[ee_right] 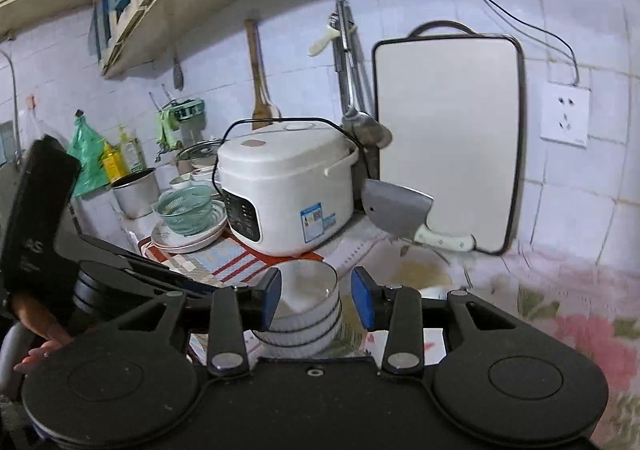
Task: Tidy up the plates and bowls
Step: 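Close both grippers on the rim of the three-bowl stack, then carry the bowl stack with both grippers over the bunny plate stack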
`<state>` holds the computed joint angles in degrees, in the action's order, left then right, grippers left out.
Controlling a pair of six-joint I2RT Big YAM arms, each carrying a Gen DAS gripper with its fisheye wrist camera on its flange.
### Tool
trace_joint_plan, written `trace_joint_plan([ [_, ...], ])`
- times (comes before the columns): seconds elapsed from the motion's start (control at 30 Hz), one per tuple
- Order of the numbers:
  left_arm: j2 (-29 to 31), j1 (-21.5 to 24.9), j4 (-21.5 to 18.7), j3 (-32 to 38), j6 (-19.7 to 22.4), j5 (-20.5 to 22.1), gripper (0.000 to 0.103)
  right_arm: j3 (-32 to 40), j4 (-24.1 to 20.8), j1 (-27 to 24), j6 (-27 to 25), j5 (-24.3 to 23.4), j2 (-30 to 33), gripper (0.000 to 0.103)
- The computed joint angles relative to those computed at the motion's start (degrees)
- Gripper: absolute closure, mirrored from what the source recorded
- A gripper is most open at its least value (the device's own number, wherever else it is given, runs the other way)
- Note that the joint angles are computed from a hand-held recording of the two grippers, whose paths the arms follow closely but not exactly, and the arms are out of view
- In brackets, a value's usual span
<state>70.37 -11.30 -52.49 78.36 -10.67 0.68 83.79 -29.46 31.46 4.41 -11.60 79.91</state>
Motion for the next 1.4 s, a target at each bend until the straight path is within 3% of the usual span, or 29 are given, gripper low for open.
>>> trace_joint_plan([
  [0.23,-3.8,-1.4,6.7,-7.4,-1.1,-1.2,0.079,-8.7,8.0,1.8,4.3,5.8,-2.1,0.059],
  [0.33,-5.6,-0.5,10.1,-10.7,-2.4,-1.3,0.078,-10.5,9.8,2.4,3.5,6.0,-1.6,0.047],
  [0.43,-6.3,0.9,12.7,-12.7,-3.7,-0.4,0.070,-12.2,11.5,3.0,1.5,6.5,-0.8,0.043],
  [0.63,-6.0,2.8,15.2,-14.2,-5.0,1.4,0.060,-13.5,14.1,4.6,-3.7,7.7,1.2,0.029],
  [0.73,-5.8,3.7,16.6,-14.8,-6.6,2.1,0.051,-13.3,15.7,5.1,-6.2,7.6,2.7,0.012],
  [0.77,-5.8,4.1,17.3,-15.2,-7.4,2.8,0.050,-13.6,17.1,5.1,-6.4,7.5,3.1,0.010],
  [1.07,-4.9,7.5,22.2,-16.7,-12.5,9.7,0.042,-10.7,18.3,6.9,-6.7,6.4,8.5,0.009],
  [1.4,-2.6,13.0,28.9,-18.2,-26.7,15.4,0.035,-6.5,17.0,7.6,-3.7,8.6,14.4,0.008],
])
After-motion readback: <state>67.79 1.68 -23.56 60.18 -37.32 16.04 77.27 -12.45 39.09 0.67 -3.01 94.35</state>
